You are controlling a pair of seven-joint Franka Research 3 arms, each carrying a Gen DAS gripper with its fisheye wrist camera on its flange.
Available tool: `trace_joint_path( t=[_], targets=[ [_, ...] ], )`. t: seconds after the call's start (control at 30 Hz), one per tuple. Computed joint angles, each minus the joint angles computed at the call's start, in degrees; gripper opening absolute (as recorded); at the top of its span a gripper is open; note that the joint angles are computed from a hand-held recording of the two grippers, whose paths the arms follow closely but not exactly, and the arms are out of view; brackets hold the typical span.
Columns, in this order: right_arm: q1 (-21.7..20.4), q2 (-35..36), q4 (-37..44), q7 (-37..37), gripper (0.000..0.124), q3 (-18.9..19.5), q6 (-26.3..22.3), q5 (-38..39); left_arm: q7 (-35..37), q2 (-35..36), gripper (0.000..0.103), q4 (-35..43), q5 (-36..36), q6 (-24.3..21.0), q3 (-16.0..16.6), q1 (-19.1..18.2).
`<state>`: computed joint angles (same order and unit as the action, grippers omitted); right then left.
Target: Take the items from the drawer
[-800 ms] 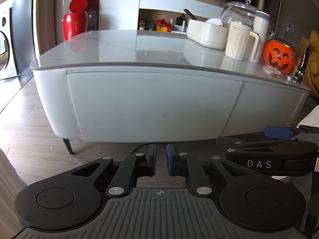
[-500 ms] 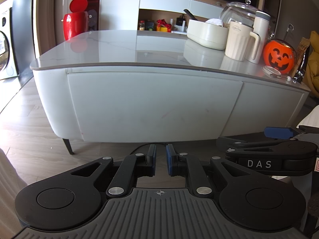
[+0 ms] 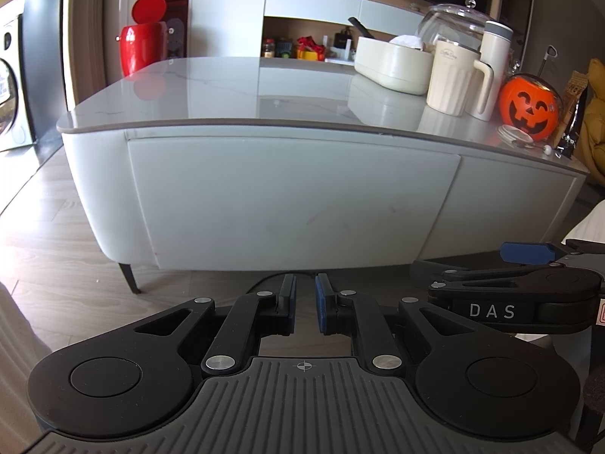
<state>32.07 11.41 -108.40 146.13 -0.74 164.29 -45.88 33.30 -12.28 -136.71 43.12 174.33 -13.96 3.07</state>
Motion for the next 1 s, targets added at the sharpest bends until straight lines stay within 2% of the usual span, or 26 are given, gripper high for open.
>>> trace_joint_path(
  t=[0.1,0.23,0.37,0.5,0.6,0.77,0.87,0.93,1.0],
  targets=[
    [-0.2,0.13,0.13,-0.96,0.103,0.27,-0.2,1.27,0.51,0.02,0.013,0.03,-0.64,-0.23,0.33,-0.43],
    [-0.75,0.33,0.35,-3.57,0.103,0.86,-0.17,4.56,4.29,0.18,0.013,0.24,-4.99,-0.74,2.19,-2.67],
    [-1.71,0.94,1.01,-8.24,0.103,1.69,-0.48,11.04,10.48,1.12,0.013,0.89,-12.33,-1.22,4.74,-5.63],
    [-2.44,2.03,2.37,-13.64,0.103,2.35,-1.28,18.66,19.93,2.77,0.014,2.44,-22.71,-1.31,8.06,-9.29],
    [-2.51,3.49,4.46,-17.39,0.103,2.29,-1.93,22.92,22.48,4.63,0.014,4.84,-23.81,-1.1,7.49,-7.82],
    [-1.76,7.04,10.24,-25.24,0.103,1.33,-2.84,25.12,31.11,9.21,0.015,11.05,-25.86,-2.02,8.26,-6.32],
    [-2.46,9.9,14.76,-33.45,0.103,1.78,-3.73,27.36,39.42,12.37,0.016,15.75,-31.34,-4.82,8.46,-5.52],
    [-3.72,12.3,18.57,-40.33,0.103,2.96,-5.78,30.74,45.18,14.99,0.016,19.63,-35.72,-7.25,8.18,-4.34],
    [-5.06,15.25,23.29,-47.97,0.103,4.21,-8.93,33.91,47.57,17.14,0.016,22.6,-36.63,-8.53,8.04,-3.12]
  ],
)
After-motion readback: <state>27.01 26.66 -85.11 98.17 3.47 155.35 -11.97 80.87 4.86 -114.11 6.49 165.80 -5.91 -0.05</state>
